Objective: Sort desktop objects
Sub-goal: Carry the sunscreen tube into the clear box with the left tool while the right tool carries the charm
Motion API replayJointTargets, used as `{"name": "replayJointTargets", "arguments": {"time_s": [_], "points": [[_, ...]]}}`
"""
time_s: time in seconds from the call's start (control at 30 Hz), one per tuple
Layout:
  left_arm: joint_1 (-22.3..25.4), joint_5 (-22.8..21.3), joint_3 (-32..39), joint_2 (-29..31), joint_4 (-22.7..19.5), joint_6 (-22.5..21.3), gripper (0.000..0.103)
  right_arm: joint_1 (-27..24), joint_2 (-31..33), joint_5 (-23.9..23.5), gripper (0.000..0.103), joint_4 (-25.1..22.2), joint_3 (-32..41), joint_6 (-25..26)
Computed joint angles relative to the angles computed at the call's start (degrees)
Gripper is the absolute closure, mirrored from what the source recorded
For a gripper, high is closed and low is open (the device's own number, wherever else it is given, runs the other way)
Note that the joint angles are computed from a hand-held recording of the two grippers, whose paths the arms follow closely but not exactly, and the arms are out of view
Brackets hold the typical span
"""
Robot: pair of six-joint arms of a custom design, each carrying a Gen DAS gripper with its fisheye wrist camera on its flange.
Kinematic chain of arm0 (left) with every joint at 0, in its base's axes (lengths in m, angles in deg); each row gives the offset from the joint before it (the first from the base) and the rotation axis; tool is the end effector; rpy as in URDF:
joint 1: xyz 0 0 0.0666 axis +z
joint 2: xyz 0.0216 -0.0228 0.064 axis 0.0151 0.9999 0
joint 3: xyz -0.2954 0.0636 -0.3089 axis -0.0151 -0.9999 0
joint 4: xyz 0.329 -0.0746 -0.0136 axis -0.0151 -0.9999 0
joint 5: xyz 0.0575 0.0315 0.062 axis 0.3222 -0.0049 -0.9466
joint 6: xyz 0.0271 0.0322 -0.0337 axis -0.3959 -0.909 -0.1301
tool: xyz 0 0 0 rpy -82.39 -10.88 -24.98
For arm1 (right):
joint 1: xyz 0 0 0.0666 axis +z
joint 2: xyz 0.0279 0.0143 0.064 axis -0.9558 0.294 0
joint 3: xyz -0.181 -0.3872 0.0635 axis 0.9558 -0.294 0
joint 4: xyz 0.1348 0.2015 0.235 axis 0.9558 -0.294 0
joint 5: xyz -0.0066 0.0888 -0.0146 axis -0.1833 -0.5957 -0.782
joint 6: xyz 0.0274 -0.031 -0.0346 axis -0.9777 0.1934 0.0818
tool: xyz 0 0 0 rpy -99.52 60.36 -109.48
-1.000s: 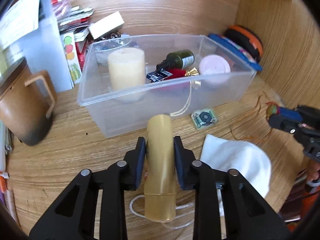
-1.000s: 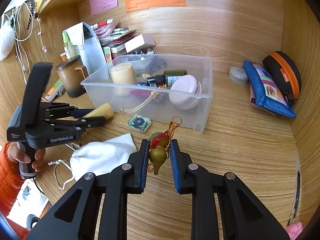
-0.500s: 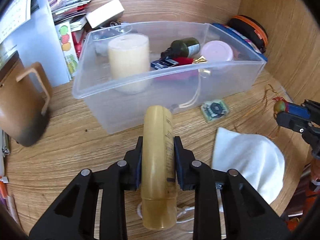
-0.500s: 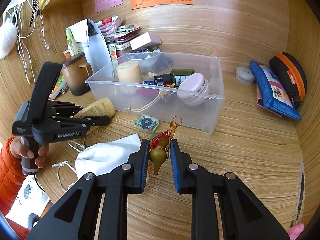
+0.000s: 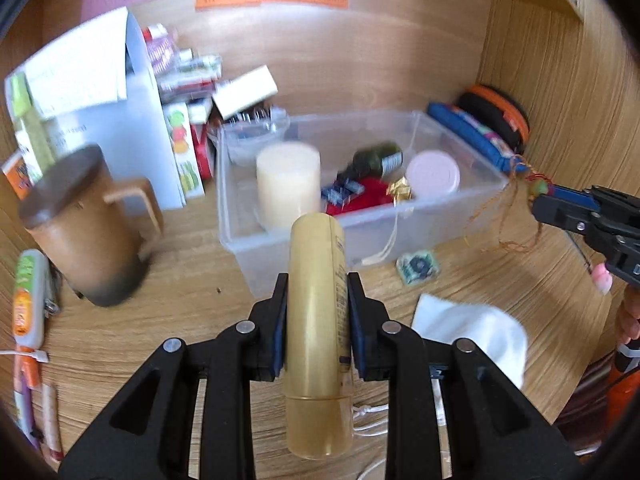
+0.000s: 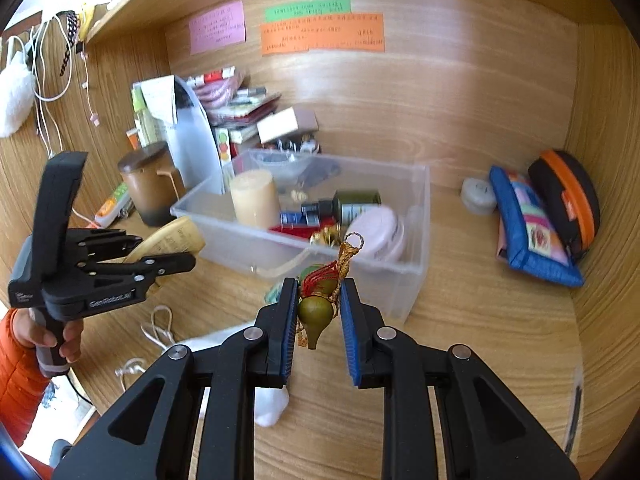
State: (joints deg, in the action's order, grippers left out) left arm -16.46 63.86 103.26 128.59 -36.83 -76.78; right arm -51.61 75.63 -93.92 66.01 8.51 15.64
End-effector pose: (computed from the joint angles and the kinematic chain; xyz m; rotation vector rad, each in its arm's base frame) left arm 0.3224 -0.0996 0.3261 0.1916 2.3247 -0.1645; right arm 0.3412 0.1401 0.3642 -0.6513 2.1767 0.3620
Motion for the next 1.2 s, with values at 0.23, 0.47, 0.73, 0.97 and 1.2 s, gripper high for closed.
{"name": "replayJointTargets", "arguments": {"time_s": [0.23, 0.47, 0.73, 0.97, 1.2], "points": [[-0.12, -0.97, 1.75, -3.86, -0.71, -0.3, 0.078, 0.34, -0.71, 0.84, 0.084, -0.16, 3.46, 1.29], [1.06, 0.08, 4.54, -6.01, -2.22, -0.47, 0.078, 0.59, -0.39, 0.81, 0.084, -1.01, 8.12, 2.61], [1.53, 1.09, 7.91, -6.61, -2.68, -0.89, 0.078, 0.74, 1.19, -0.37, 0.084, -1.82, 13.12, 2.84], [1.45, 2.43, 10.66, -3.35, -2.05, -1.35, 0.078, 1.48, 4.86, -1.07, 0.084, -2.87, 15.97, 2.6], [1.14, 4.34, 13.77, 3.12, -2.29, -2.03, 0.078, 1.37, 10.04, -0.81, 0.084, -4.05, 17.07, 3.29]]}}
